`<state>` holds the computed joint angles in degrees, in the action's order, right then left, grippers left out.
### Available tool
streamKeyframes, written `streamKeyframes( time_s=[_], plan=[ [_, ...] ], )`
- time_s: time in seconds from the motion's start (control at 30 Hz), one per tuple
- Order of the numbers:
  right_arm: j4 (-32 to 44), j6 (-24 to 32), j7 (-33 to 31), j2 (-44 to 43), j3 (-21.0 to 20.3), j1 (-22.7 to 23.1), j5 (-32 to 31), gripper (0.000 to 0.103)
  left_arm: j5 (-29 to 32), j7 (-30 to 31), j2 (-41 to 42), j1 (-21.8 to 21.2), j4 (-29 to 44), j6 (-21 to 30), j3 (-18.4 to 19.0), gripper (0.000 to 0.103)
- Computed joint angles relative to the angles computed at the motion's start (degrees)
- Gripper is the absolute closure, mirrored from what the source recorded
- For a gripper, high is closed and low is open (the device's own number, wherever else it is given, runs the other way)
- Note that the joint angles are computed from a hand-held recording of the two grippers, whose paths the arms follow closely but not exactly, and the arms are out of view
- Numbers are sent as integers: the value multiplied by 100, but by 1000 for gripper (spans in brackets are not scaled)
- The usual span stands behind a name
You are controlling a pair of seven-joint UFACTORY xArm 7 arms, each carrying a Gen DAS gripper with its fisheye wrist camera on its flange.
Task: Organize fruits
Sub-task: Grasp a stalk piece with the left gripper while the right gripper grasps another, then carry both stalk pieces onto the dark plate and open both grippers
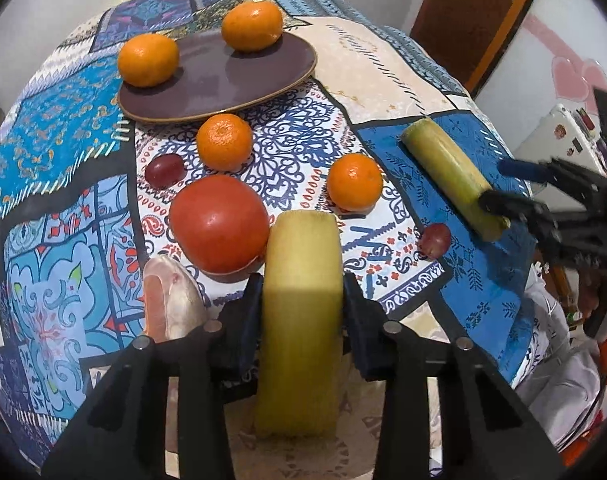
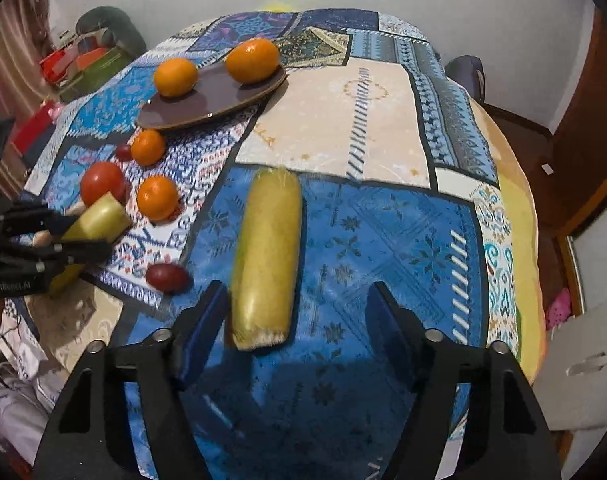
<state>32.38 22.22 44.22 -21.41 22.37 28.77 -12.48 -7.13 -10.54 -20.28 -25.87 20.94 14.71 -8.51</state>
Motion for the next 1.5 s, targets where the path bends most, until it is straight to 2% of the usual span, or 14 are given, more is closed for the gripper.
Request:
streamKeyframes(
  time_s=[0.07, 0.23, 0.4, 0.47, 0.5, 0.67, 0.93, 1.23, 1.5],
  plan=[
    [129, -75, 112, 154, 92, -140, -168, 43, 46, -22, 1, 20, 16, 20, -31, 65],
    [438, -274, -10, 655, -39, -128, -229, 55, -84, 60, -48, -46, 55, 69, 87, 66],
    [534, -462, -251, 1001, -294, 54, 140, 57, -153, 66, -183, -4, 32, 38, 122, 66],
    [528, -546, -350, 1077, -371, 128, 311, 67, -133, 29, -261, 40, 25, 26, 103, 66],
    [493, -619, -464, 1069, -438, 208, 495, 67, -140, 25, -305, 42, 26, 32, 116, 66],
    [475, -499, -72, 878, -207, 36, 83, 67, -74, 2, -611, 115, -28, 39, 107, 66],
    [471, -518, 174, 328, -20, -152, -253, 69, 67, -198, -1041, 230, -26, 57, 57, 66],
    [902, -595, 366, 405, 214, -515, -735, 69, 274, -311, -1157, 425, 164, -33, 66, 66],
    [1355, -653, 485, 658, 258, -640, -1143, 69, 378, -350, -1009, 655, 454, -230, 119, 66]
  ],
)
